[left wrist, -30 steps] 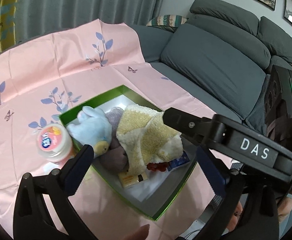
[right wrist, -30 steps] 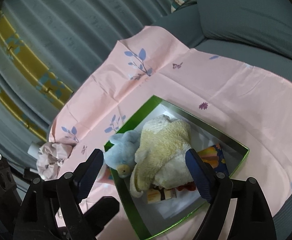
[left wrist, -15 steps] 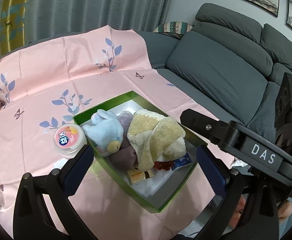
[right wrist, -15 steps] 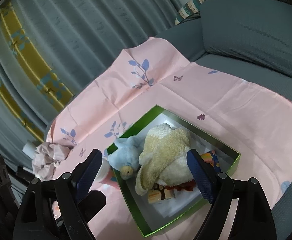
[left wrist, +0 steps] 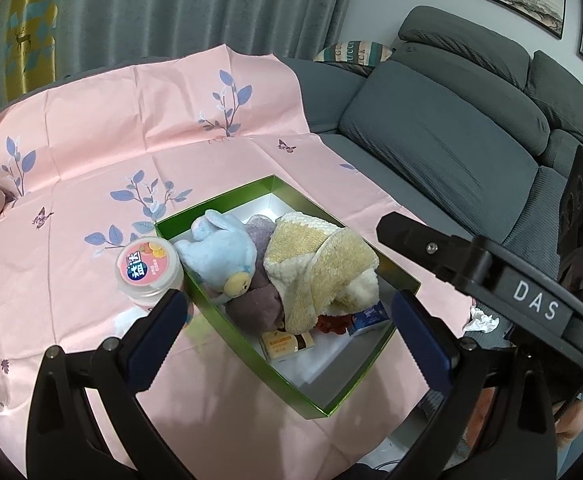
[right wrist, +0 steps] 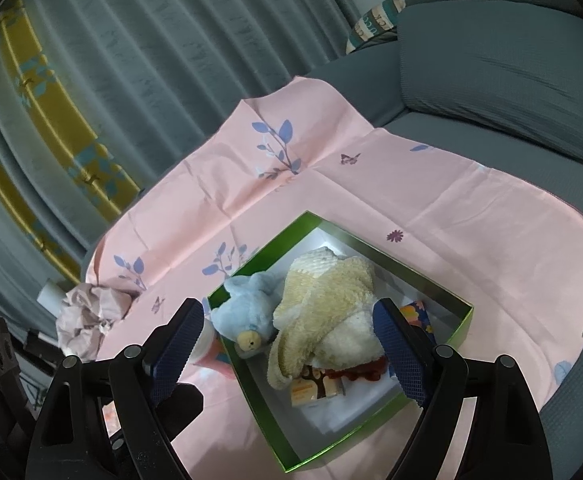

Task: Organize soft objects
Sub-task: 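Open the right tool and withdraw it from the green box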

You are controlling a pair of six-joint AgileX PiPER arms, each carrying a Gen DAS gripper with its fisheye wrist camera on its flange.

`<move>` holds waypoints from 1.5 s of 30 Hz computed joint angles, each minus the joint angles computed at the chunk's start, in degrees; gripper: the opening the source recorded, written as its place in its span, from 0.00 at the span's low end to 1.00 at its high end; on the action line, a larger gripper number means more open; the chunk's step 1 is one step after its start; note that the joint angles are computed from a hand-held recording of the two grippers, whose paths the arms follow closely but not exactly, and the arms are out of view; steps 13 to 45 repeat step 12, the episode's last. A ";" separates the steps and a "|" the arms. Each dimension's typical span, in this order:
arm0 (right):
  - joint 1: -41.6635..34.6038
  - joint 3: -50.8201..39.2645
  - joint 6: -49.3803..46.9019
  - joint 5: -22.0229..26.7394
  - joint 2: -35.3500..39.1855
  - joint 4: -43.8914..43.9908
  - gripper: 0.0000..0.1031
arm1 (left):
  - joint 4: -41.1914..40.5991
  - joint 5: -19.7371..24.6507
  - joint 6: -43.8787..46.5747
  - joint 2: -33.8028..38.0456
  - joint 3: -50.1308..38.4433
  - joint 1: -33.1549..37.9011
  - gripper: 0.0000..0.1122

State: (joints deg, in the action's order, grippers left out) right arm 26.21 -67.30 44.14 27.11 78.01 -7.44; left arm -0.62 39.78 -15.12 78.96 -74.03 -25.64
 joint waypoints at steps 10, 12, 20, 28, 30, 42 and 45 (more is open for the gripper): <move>0.70 -0.71 3.33 1.82 0.24 -3.44 0.85 | -0.21 -0.39 0.14 -0.75 0.78 0.35 0.91; 1.16 -0.89 4.54 2.22 0.24 -4.73 0.85 | -0.71 -0.46 0.59 -0.91 0.97 0.47 0.91; 1.16 -0.89 4.54 2.22 0.24 -4.73 0.85 | -0.71 -0.46 0.59 -0.91 0.97 0.47 0.91; 1.16 -0.89 4.54 2.22 0.24 -4.73 0.85 | -0.71 -0.46 0.59 -0.91 0.97 0.47 0.91; 1.16 -0.89 4.54 2.22 0.24 -4.73 0.85 | -0.71 -0.46 0.59 -0.91 0.97 0.47 0.91; 1.16 -0.89 4.54 2.22 0.24 -4.73 0.85 | -0.71 -0.46 0.59 -0.91 0.97 0.47 0.91; 1.16 -0.89 4.54 2.22 0.24 -4.73 0.85 | -0.71 -0.46 0.59 -0.91 0.97 0.47 0.91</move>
